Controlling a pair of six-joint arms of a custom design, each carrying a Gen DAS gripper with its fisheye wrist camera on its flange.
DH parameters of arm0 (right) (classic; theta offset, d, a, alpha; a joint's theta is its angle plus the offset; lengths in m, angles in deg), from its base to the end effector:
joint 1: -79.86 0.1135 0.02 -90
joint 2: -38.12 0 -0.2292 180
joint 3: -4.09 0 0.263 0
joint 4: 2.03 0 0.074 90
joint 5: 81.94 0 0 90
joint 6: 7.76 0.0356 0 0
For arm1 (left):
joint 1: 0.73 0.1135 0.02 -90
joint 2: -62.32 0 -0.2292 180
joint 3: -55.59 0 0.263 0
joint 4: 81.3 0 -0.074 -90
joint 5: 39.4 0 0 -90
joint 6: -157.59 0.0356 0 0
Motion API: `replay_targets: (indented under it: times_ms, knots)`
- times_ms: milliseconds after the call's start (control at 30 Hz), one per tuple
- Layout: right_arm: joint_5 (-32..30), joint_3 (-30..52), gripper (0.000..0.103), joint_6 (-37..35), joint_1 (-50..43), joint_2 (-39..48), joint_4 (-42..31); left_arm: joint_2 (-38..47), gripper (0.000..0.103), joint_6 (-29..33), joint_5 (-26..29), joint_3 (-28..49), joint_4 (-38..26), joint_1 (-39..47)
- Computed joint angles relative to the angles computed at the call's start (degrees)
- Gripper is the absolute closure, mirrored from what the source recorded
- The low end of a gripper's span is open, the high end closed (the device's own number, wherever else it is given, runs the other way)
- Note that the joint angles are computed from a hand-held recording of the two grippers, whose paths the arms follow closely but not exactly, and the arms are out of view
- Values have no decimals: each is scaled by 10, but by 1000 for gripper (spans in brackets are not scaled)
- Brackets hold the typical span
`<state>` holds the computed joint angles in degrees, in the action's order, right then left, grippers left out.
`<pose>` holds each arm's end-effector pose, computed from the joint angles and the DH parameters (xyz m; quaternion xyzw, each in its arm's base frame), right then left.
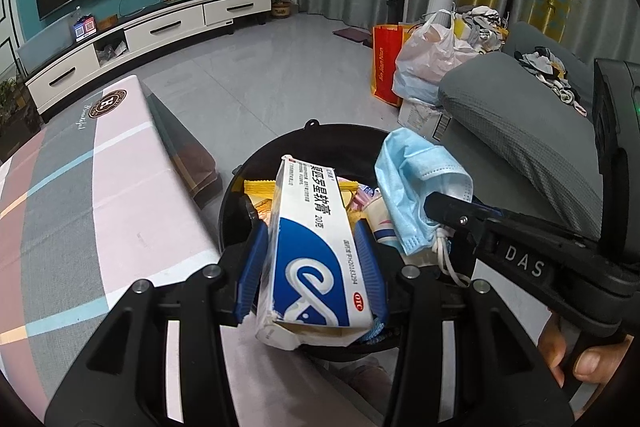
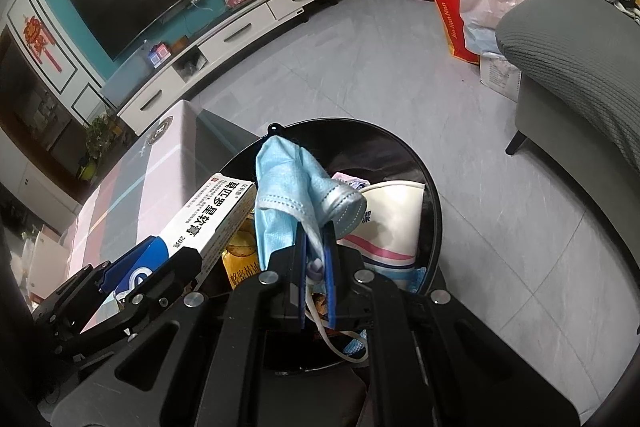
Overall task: Collect trash
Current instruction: 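Lower both items into the bin and open both tools to release them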
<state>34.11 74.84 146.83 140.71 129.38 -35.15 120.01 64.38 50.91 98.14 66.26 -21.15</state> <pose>0.1764 0.2843 0.1652 0.1005 0.9228 0.1721 0.3297 0.2111 -0.0788 0.1576 0.1405 0.9216 -0.0765 0.3536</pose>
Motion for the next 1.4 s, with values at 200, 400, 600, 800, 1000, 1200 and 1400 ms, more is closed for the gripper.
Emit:
replay_targets:
  times_ms: [200,400,600,800,1000,1200,1400]
  knots:
    - [-3,-3,94,2,-1,-1,1,6,57,0,-9,4,-2,-4]
    - [-10,-9,94,4,-4,-2,5,9,57,0,-15,6,-5,-8]
    - [-14,-10,93,5,-6,-2,5,9,57,2,-20,6,-6,-11]
    - [-15,-12,91,7,-6,-4,8,10,56,4,-20,7,-7,-8]
    - [-16,-9,89,7,-7,-2,3,11,56,4,-17,7,-8,-5]
    - [-14,-8,89,8,-6,0,4,10,56,5,-18,6,-8,-4]
    - [-14,-9,89,8,-6,-1,5,11,56,6,-18,5,-7,-3]
